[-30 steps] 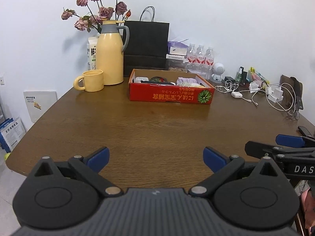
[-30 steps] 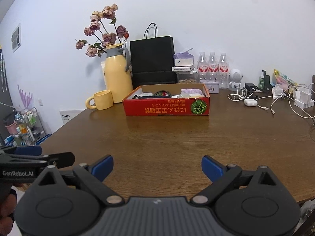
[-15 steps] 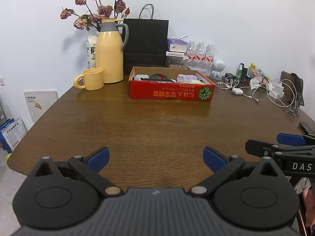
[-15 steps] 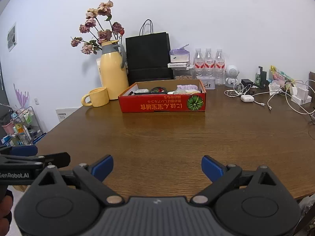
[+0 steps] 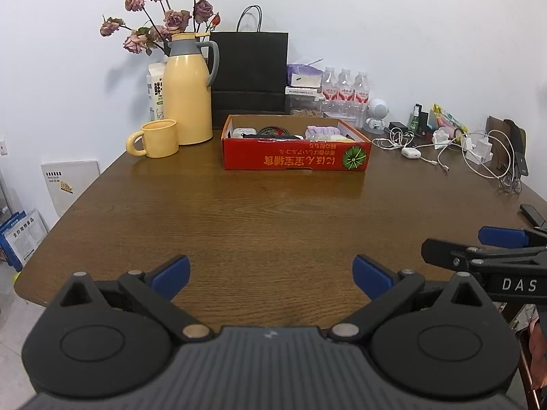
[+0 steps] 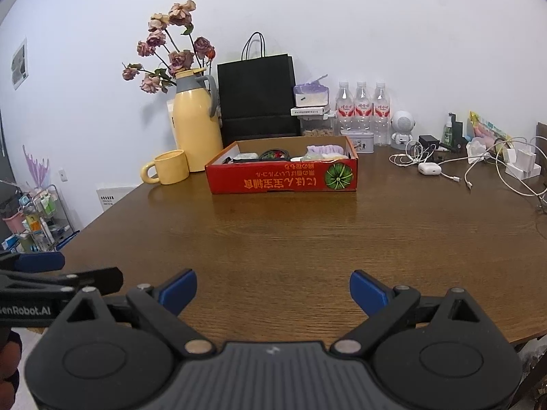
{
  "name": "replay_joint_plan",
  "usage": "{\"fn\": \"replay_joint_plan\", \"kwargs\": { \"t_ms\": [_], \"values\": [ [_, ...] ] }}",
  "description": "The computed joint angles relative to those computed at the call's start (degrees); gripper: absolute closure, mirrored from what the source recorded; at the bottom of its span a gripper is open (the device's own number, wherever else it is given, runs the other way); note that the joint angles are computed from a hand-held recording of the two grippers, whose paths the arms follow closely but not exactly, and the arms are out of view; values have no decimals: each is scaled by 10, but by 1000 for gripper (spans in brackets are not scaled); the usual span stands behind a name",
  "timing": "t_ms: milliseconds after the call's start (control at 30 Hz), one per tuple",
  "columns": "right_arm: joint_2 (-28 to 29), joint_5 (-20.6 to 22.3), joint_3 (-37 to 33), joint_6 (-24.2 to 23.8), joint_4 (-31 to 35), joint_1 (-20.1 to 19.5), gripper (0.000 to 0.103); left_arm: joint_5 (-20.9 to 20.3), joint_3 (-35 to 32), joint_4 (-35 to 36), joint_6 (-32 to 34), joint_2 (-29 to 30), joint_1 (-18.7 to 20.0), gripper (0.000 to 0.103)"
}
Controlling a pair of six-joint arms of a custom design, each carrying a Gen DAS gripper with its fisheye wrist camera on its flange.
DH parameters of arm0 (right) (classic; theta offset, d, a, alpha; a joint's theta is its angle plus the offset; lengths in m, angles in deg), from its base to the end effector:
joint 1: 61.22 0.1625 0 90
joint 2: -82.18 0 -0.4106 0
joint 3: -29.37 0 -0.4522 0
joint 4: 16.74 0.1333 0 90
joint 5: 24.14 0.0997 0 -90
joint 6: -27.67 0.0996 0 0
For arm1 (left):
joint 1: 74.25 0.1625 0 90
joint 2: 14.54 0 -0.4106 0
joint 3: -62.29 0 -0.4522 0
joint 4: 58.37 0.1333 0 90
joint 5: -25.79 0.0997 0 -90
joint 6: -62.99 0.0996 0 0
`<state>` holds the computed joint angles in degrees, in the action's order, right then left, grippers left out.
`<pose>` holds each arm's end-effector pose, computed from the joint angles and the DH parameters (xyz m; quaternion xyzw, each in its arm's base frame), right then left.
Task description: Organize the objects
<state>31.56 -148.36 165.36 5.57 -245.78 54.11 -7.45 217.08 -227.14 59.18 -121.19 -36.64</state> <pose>0.2506 -0.3487 0.0607 0.2214 -0.8342 0.4387 0.2503 -0.1037 -0.3533 0.2229 0.2346 0.8251 -0.4209 0.2949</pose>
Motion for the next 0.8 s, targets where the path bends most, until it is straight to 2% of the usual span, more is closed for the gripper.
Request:
{"fn": "replay_joint_plan", "kwargs": {
  "t_ms": [800],
  "values": [
    [6,4,-2,6,-11,-4,7,-5,3,9,7,-1,-3,0]
  ]
}}
